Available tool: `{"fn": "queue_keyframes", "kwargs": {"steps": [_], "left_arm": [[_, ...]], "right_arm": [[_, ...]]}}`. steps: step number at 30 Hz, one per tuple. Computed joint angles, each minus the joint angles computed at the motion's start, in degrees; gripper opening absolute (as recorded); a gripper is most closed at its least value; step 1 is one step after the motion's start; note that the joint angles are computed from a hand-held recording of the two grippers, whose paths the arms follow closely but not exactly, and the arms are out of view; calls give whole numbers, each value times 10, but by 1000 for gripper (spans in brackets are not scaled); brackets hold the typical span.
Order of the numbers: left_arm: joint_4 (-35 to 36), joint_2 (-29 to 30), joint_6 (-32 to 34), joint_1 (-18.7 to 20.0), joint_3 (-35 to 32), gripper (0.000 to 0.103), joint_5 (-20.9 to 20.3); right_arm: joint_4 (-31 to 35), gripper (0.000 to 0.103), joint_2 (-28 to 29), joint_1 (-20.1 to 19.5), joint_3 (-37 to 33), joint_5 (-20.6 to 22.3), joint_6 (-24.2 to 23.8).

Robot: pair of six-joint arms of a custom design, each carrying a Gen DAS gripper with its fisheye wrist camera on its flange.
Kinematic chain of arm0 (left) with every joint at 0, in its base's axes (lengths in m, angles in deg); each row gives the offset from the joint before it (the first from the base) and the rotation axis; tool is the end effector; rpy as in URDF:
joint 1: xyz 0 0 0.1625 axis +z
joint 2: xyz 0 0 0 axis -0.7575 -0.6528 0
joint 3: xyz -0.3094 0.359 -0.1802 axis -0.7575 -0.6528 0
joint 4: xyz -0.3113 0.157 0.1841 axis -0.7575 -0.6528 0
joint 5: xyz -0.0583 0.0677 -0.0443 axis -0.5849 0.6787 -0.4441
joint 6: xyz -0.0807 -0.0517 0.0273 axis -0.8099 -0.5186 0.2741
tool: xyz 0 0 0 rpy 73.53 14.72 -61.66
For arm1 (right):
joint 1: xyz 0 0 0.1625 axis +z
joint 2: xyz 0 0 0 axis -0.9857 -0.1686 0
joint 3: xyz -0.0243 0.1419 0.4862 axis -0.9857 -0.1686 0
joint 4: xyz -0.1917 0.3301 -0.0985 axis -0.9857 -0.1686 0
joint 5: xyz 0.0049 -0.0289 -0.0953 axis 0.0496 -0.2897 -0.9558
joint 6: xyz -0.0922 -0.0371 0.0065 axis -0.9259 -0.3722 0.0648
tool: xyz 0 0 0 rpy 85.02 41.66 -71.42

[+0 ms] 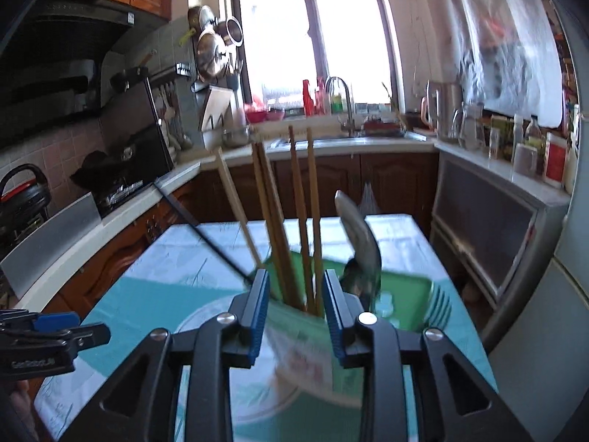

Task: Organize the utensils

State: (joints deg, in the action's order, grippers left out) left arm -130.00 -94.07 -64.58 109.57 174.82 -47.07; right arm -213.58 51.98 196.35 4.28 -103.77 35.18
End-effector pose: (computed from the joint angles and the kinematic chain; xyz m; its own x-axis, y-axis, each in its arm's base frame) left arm -0.0514 -0.5351 0.3535 -0.7019 -0.2898 -0.6507 0.2579 0.7481 -0.6114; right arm 0.3964 -0.6084 0.0160 -0.7658 -0.3052 0.5660 -0.6354 0.4944 -0.5931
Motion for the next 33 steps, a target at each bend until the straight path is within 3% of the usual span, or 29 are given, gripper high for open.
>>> {"fn": "queue_keyframes", "kwargs": {"steps": [5, 14, 19, 25, 33], "left_arm": [[49, -13, -47, -15, 15, 57, 28], [157, -43, -131, -64, 37, 76, 92], [150, -62, -137, -109, 64, 81, 145], [294, -98, -238, -145, 57, 82, 164], [366, -128, -292, -181, 52, 82, 154]], "right_arm": [[48, 33, -11, 10, 24, -19, 37], [176, 33, -36, 43, 39, -57, 93], [229, 35, -57, 62, 51, -63, 124], [231, 53, -71, 83, 65, -75, 129], [194, 56, -84, 98, 86, -96, 123]]}}
